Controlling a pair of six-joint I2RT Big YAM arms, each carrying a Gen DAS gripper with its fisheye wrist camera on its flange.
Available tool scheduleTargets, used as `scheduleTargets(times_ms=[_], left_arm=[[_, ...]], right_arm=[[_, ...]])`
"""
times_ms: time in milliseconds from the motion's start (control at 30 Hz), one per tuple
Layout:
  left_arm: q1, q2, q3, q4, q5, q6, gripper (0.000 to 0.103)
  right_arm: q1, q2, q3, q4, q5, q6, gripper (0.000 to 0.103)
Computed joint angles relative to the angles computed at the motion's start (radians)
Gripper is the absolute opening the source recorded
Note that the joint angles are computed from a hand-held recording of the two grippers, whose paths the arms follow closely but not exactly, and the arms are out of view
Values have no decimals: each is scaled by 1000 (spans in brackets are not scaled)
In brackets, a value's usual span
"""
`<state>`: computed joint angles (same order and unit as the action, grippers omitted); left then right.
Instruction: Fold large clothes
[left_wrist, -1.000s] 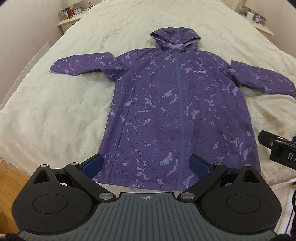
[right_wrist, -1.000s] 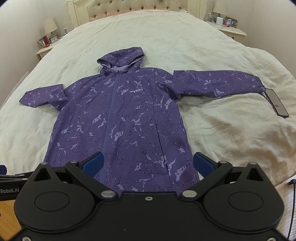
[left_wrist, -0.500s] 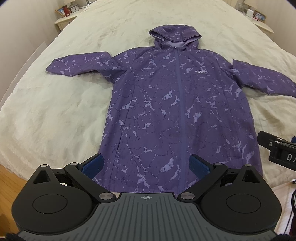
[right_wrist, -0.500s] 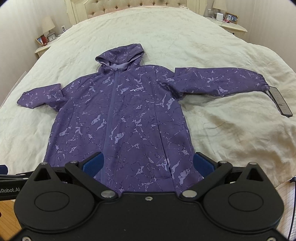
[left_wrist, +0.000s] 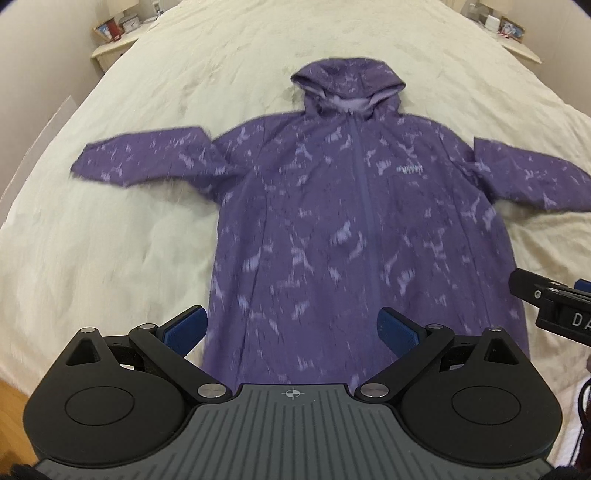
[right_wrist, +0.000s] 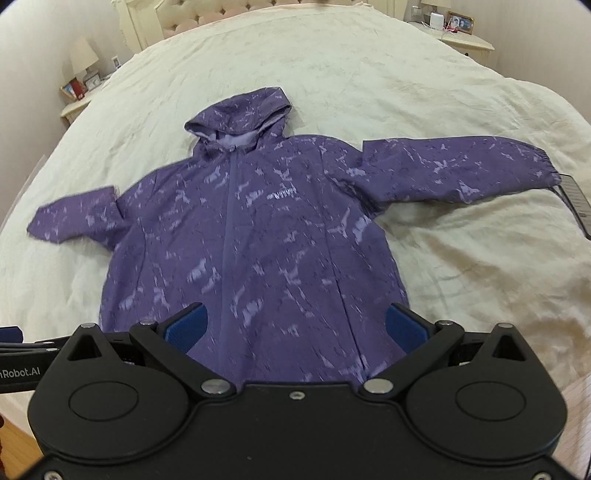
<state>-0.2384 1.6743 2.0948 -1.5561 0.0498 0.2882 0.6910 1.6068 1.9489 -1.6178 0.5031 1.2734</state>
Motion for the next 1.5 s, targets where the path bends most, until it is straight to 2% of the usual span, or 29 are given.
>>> scheduleTargets(times_ms=[67,100,133,300,433,633,733,833,933,1167,1367,1500], left_arm=[[1,33,41,12,9,9,97],[1,48,60,15,13,11,88],[1,68,86,9,21,16,85],[4,160,191,-21,93,24,84],[4,217,250,-38,140,-15,83],[-29,245,258,-16,157,-65,83],[-58,247,246,3,152,-116,83],[-95,246,229,10,117,-203,84],[-134,262,232,-8,85,-247,84],[-196,289,263,-21,16,-353,84],[-242,336,341,-53,-43,-393,84],[-265,366,386,-78,-70,-406,84]], right_arm=[[-19,6,4,27,-5,-8,102],[-28,10,6,38,-6,-10,102],[-34,12,7,45,-6,-10,102],[-71,6,-24,114,-16,-9,102],[-110,-30,-106,211,-66,-38,102],[-194,-116,-269,360,-148,-92,102],[-263,-171,-374,457,-235,-148,102],[-364,-237,-498,581,-394,-204,102],[-467,-291,-602,664,-524,-210,102],[-669,-337,-711,668,-618,-259,102],[-823,-325,-741,693,-647,-315,102],[-892,-300,-755,736,-671,-334,102]])
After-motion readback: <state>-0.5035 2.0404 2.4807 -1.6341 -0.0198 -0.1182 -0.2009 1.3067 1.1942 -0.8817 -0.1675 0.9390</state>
